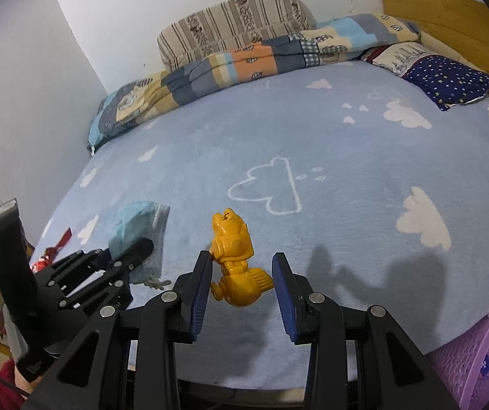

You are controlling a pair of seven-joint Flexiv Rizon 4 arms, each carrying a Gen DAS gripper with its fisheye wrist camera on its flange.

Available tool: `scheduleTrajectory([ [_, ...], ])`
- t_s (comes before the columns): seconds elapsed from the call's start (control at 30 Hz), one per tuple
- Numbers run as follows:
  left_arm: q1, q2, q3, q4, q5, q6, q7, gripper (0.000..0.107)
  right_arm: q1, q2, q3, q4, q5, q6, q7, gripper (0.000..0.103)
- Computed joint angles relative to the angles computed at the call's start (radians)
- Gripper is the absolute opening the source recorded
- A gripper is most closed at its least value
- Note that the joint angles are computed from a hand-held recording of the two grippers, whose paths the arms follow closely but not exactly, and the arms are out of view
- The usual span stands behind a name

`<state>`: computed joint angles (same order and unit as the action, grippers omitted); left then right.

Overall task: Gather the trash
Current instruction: 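Grasp the yellow toy figure with the right tool while the left tool holds the mask, then carry the mask and yellow toy to the purple basket and release both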

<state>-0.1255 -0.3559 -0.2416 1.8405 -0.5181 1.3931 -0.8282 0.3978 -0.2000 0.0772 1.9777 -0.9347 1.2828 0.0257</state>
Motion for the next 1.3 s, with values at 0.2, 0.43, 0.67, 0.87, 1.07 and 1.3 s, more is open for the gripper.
scheduleTrajectory([
  [0.2,0.023,0.059,-0.089,0.049,-0.109,0.016,0.128,0.016,-0.031,0.107,0.018,0.089,-0.065,0.019,0.114,0.038],
  [0.43,-0.037,0.137,-0.135,0.082,-0.3,-0.044,0.301,0.016,-0.119,0.282,0.102,0.194,-0.105,-0.063,0.182,0.038],
  [0.67,-0.141,0.193,-0.106,0.08,-0.363,-0.146,0.391,0.016,-0.195,0.487,0.196,0.321,0.0,-0.174,0.192,0.038],
  [0.87,-0.23,0.213,-0.067,0.049,-0.362,-0.266,0.416,0.016,-0.226,0.692,0.264,0.42,0.169,-0.327,0.162,0.038],
  [1.07,-0.313,0.197,-0.035,0.005,-0.321,-0.325,0.422,0.016,-0.234,0.86,0.318,0.473,0.31,-0.488,0.133,0.038],
  [1.3,-0.352,0.157,-0.037,-0.074,-0.234,-0.458,0.352,0.016,-0.237,0.989,0.35,0.514,0.422,-0.611,0.128,0.038],
])
